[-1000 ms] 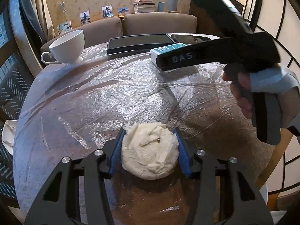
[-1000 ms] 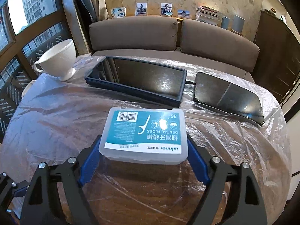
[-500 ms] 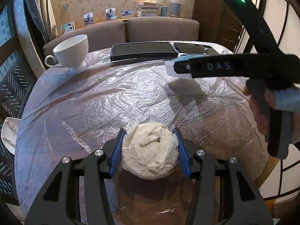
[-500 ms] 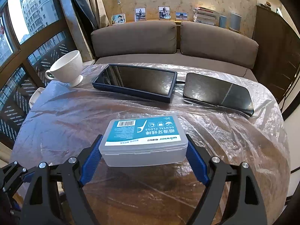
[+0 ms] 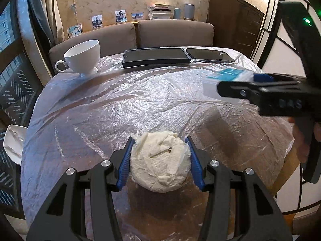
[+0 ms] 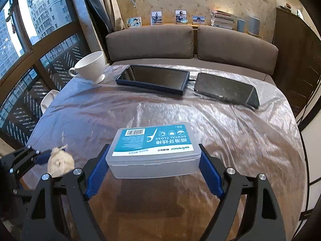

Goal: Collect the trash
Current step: 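Lift the paper ball and floss box and carry both over the white bin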

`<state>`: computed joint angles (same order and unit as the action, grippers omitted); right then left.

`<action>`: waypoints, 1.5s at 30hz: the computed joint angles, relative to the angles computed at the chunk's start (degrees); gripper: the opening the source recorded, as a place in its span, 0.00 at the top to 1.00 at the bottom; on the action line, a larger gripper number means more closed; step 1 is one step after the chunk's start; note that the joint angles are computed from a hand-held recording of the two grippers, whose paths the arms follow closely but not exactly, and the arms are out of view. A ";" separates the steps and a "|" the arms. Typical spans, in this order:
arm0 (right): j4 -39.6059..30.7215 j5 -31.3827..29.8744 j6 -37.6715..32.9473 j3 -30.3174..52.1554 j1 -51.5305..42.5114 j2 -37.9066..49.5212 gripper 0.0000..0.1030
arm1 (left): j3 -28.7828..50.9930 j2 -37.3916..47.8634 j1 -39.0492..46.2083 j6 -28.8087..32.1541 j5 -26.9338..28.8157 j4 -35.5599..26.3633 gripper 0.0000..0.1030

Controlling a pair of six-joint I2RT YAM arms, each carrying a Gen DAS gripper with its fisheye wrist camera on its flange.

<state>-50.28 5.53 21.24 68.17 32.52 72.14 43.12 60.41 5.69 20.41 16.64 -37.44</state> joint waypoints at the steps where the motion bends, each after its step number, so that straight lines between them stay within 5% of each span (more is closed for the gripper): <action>1: -0.49 0.08 0.20 -0.29 0.23 -0.75 0.21 | -0.08 -0.32 0.23 0.14 0.11 -0.36 0.50; 17: -10.37 6.97 7.62 -1.97 10.05 -9.93 0.21 | -1.59 -5.23 2.68 1.92 1.99 -5.11 0.50; 45: -27.17 12.12 30.15 -2.03 36.04 -21.34 0.21 | -2.99 -20.76 8.04 12.79 7.12 -25.56 0.50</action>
<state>-77.45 17.65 51.39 66.14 68.56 50.79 40.13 39.65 13.73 33.20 23.77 -63.01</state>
